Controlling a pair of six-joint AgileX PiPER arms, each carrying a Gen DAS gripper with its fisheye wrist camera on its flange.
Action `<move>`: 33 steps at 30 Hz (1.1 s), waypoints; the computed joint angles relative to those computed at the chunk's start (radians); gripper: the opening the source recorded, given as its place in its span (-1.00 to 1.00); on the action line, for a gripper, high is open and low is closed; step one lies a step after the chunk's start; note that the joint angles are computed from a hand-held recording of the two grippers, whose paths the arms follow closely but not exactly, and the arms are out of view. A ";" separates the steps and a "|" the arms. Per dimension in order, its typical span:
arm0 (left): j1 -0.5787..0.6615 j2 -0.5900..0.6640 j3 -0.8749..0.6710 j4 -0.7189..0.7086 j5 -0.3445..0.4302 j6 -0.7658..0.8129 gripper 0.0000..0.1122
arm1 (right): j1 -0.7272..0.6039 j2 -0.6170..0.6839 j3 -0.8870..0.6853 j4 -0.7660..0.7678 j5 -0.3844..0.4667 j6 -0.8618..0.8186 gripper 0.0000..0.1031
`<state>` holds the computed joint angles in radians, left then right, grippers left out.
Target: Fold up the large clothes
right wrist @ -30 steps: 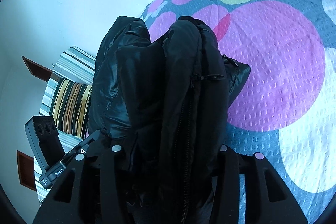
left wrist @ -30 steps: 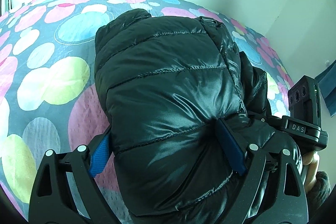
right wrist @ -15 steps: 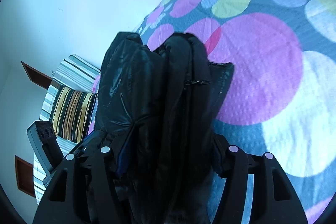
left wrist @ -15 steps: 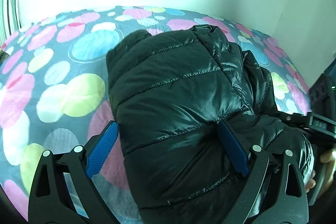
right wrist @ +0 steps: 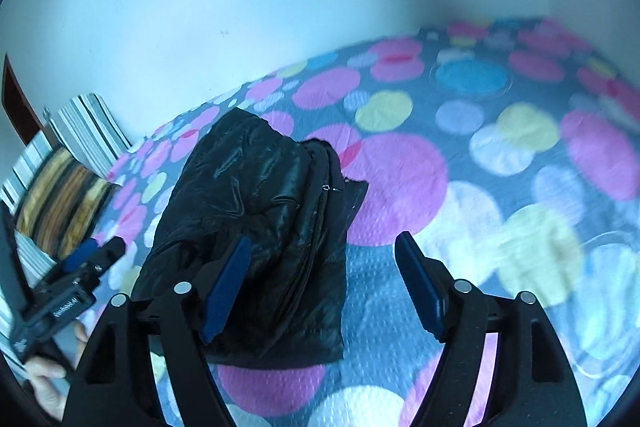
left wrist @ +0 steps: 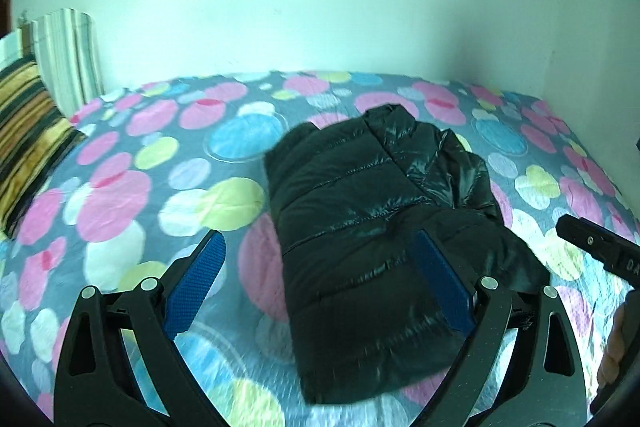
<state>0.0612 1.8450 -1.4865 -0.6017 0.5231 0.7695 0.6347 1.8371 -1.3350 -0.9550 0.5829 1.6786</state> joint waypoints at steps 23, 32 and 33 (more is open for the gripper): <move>0.043 -0.409 0.342 0.021 -0.055 -0.075 0.80 | 0.316 -0.031 -0.094 -0.134 0.444 0.021 0.58; 0.014 -0.478 0.408 0.059 -0.088 -0.106 0.80 | 0.349 -0.030 -0.098 -0.144 0.470 0.027 0.59; 0.010 -0.483 0.413 0.066 -0.094 -0.111 0.80 | 0.351 -0.032 -0.096 -0.145 0.472 0.028 0.60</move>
<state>0.0713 1.3623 -1.0733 -0.5353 0.4295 0.6586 0.9854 1.8056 -1.4312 -1.1004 1.0552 1.7066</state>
